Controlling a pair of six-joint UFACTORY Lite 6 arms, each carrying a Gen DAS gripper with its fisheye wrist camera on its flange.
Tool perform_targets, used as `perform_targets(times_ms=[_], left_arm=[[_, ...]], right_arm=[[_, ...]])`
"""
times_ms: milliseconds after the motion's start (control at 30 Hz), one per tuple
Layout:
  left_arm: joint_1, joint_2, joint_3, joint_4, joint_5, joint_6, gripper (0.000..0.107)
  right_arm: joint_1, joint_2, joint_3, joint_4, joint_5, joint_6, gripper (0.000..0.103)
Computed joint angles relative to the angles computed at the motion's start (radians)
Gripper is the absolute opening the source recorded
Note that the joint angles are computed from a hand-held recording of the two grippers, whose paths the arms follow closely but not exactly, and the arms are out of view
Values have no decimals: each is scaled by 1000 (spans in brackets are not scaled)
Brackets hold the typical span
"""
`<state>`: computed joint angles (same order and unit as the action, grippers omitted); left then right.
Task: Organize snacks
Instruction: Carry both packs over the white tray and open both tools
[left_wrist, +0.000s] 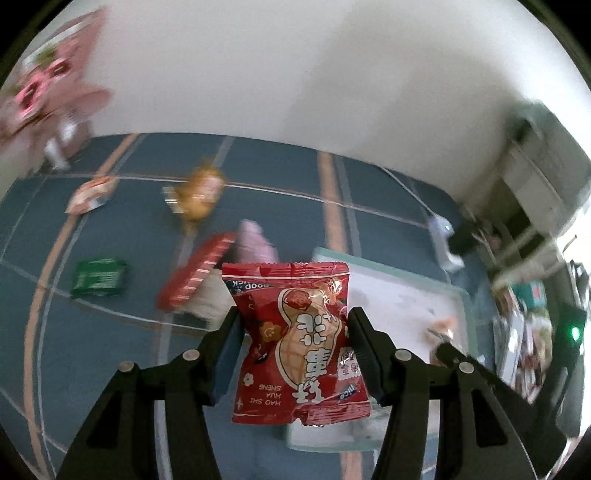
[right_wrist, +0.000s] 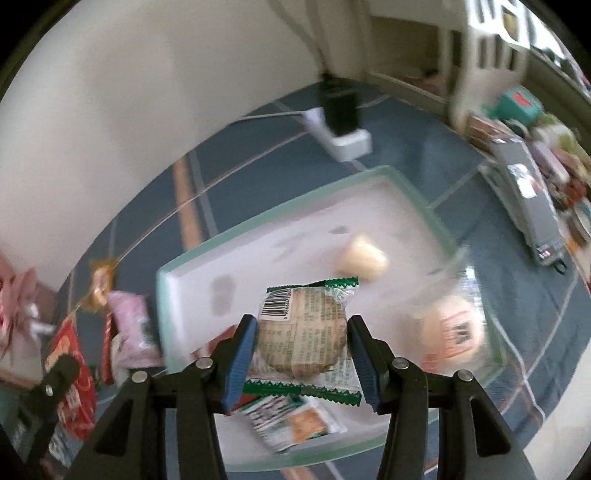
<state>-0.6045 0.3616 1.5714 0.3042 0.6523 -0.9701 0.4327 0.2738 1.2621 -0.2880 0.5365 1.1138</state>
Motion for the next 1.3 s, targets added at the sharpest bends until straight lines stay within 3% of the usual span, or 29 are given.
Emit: perform_targets(times_ms=[333, 633, 1033, 1100, 1167, 1300], left_arm=[[-153, 322, 343, -20, 40, 117, 59], [-132, 377, 330, -10, -48, 94, 59], [-109, 395, 320, -20, -86, 88, 59], [-108, 394, 320, -23, -78, 89, 62], [-104, 390, 319, -25, -63, 89, 70], [-81, 358, 275, -81, -93, 125, 75]], right_arm=[[-92, -53, -100, 56, -34, -33, 53], [-100, 2, -82, 80, -47, -64, 54], [-96, 35, -62, 106, -50, -94, 53], [-95, 37, -60, 107, -49, -95, 54], [-98, 34, -64, 115, -52, -102, 54], [-103, 40, -59, 139, -57, -137, 54]])
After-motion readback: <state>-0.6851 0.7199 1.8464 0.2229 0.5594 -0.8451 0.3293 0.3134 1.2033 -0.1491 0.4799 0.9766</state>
